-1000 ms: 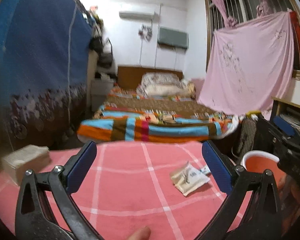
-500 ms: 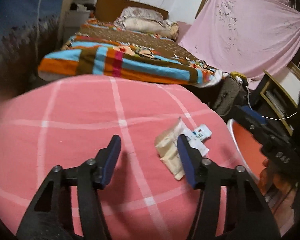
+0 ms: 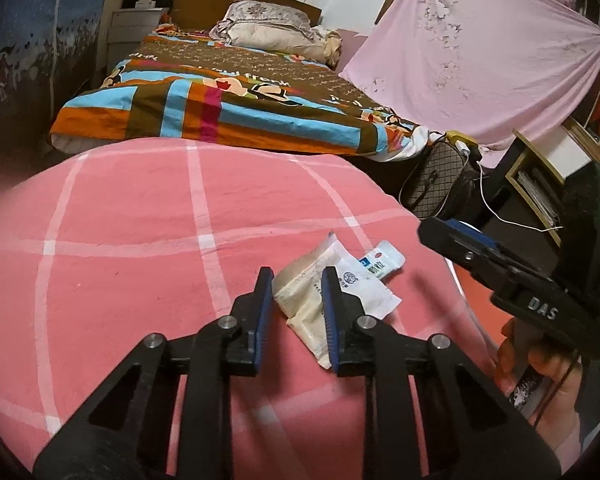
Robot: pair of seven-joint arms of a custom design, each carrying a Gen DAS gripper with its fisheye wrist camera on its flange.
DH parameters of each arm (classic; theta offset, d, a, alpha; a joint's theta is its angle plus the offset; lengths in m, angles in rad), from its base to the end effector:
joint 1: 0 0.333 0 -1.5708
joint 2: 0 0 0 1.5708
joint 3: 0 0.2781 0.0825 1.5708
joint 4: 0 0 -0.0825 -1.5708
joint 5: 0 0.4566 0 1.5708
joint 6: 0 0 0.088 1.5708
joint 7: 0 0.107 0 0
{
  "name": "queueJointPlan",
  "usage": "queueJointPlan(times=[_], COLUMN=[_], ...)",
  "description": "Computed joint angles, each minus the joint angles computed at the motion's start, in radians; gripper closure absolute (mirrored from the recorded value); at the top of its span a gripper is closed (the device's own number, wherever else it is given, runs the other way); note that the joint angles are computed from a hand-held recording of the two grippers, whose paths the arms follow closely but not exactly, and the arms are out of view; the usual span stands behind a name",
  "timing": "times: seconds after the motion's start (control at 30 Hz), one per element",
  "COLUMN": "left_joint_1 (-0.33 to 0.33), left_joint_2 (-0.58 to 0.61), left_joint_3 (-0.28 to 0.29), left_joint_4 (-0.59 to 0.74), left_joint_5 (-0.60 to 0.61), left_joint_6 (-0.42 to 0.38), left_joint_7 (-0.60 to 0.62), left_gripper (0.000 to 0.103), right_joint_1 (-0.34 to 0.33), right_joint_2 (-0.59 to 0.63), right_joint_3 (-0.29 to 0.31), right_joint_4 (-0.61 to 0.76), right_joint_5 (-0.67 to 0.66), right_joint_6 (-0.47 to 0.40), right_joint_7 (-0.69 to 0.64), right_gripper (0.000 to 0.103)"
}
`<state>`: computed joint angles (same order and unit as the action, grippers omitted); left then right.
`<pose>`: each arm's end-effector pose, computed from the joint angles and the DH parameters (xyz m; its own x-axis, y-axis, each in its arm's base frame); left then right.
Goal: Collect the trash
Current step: 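Grasp the white paper sachet with the left tool while the right tool approaches the DIKANG packet, then grasp the white-blue DIKANG packet with the right tool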
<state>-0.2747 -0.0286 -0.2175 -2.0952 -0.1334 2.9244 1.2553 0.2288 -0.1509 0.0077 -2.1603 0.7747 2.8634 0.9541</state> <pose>0.5797 -0.3022 0.4644 -0.1962 -0.9206 0.3378 -0.7293 -0.0933 -0.6778 0.6117 0.1078 0.4829 0.2960 -0.9288 -0.2232 -0.6272 -0.0127 -0.7788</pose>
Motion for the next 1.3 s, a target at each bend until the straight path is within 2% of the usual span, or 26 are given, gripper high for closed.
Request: queueJointPlan(times=[0.1,0.23,0.33,0.43,0.6,0.67,0.77,0.9,1.07,1.2,1.3], left_joint_1=[0.009,0.053,0.092,0.087,0.134,0.123,0.125,0.108,0.098,0.091,0.115], left_joint_2=[-0.025,-0.099,-0.161,-0.212,-0.256,-0.254,-0.243,-0.243,-0.265,-0.271,-0.28], left_joint_3=[0.001,-0.006,-0.018,0.009,-0.002,0.011,0.006,0.024,0.038,0.047,0.023], left_joint_4=[-0.029,-0.114,-0.168,-0.223,-0.274,-0.281,-0.272,-0.278,-0.304,-0.32,-0.327], left_joint_5=[0.072,0.298,0.447,0.462,0.548,0.554,0.593,0.589,0.574,0.566,0.6], left_joint_6=[0.016,0.075,0.047,0.012,0.005,0.016,0.017,0.026,0.047,0.086,0.111], left_joint_7=[-0.083,-0.356,-0.528,-0.609,-0.807,-0.823,-0.849,-0.842,-0.833,-0.824,-0.851], left_gripper=[0.096,0.097,0.097,0.097,0.097,0.097,0.097,0.097,0.097,0.097,0.097], right_joint_1=[-0.003,-0.007,-0.004,0.004,0.013,0.012,0.009,0.007,0.005,0.015,0.015], right_joint_2=[0.005,0.012,0.014,0.022,0.045,0.055,0.058,0.051,0.038,0.021,0.005], right_joint_3=[-0.001,0.004,0.009,0.012,0.026,0.039,0.064,0.075,0.077,0.063,0.068], right_joint_4=[0.008,0.019,0.024,0.039,0.065,0.069,0.055,0.031,0.009,-0.009,-0.03], right_joint_5=[-0.008,-0.037,-0.063,-0.065,-0.1,-0.157,-0.325,-0.466,-0.529,-0.462,-0.457], right_joint_6=[-0.031,-0.058,-0.075,-0.118,-0.18,-0.181,-0.145,-0.108,-0.088,-0.089,-0.069], right_joint_7=[0.005,0.015,0.003,-0.031,-0.02,0.017,0.121,0.209,0.253,0.213,0.215], right_gripper=[0.026,0.026,0.026,0.026,0.026,0.025,0.024,0.028,0.041,0.047,0.05])
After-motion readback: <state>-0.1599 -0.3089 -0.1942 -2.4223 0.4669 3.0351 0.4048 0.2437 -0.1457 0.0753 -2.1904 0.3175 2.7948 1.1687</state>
